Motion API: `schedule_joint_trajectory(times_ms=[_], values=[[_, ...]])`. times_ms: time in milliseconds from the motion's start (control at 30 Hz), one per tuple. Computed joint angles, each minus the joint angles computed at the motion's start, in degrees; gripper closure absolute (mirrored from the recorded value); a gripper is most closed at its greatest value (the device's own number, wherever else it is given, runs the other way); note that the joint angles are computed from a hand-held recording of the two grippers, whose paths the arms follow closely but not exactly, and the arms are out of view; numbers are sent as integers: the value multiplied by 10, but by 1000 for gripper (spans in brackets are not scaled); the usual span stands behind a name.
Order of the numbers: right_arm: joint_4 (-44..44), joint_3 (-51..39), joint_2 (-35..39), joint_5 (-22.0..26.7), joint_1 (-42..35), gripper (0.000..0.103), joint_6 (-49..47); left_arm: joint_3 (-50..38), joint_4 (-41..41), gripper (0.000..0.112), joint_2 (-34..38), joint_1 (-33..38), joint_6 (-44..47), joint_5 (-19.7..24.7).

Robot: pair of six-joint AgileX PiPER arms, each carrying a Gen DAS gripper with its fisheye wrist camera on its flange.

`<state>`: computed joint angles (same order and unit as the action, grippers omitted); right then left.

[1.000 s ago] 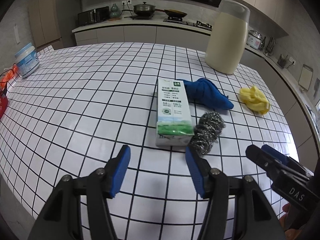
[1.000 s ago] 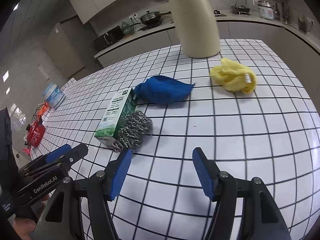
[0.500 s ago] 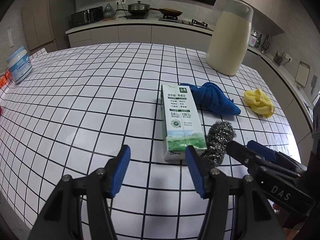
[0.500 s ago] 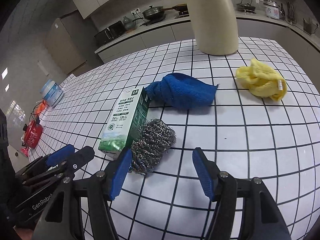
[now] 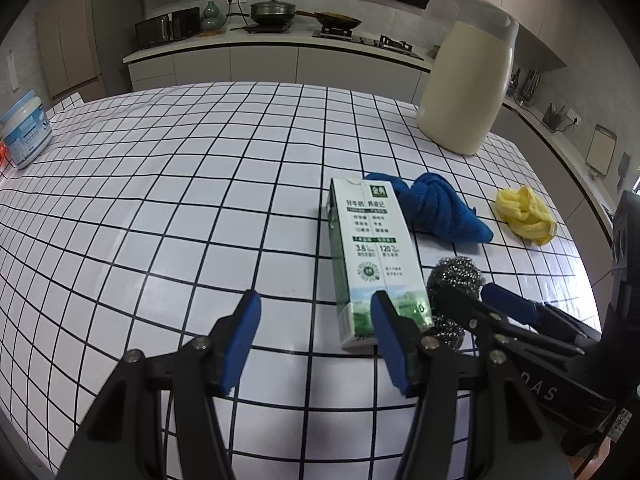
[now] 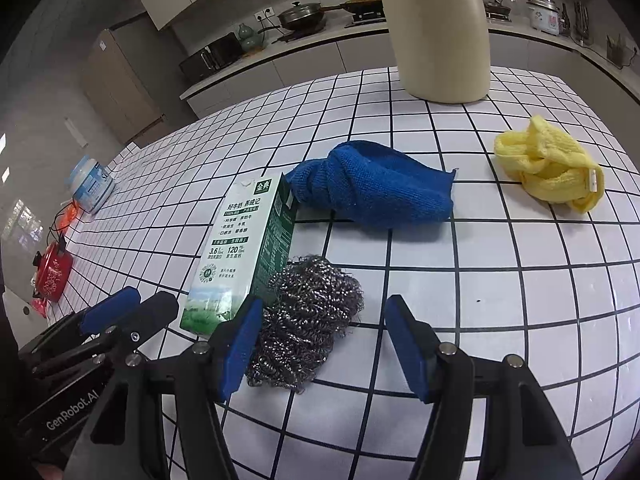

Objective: Collect trash
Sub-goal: 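Grasp the green milk carton with the left tool while the right tool grasps the steel wool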

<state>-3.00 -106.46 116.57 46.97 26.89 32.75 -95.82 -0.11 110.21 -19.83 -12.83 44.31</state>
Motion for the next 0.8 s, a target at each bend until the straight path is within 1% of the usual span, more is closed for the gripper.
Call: schedule_joint_trajectory(times_ms=[133, 267, 633, 800], values=[[-10, -22, 14, 17, 4, 36, -3, -19, -12, 53, 14, 1, 10, 8], [-73, -17, 8, 27, 9, 35, 32, -40, -24, 53, 29, 0, 18, 16], [-108, 47, -33, 10, -31, 34, 67, -87, -37, 53, 59, -20, 31, 39], [-59, 64, -50, -14, -42, 33, 39, -102, -29, 53, 69, -28, 25, 48]])
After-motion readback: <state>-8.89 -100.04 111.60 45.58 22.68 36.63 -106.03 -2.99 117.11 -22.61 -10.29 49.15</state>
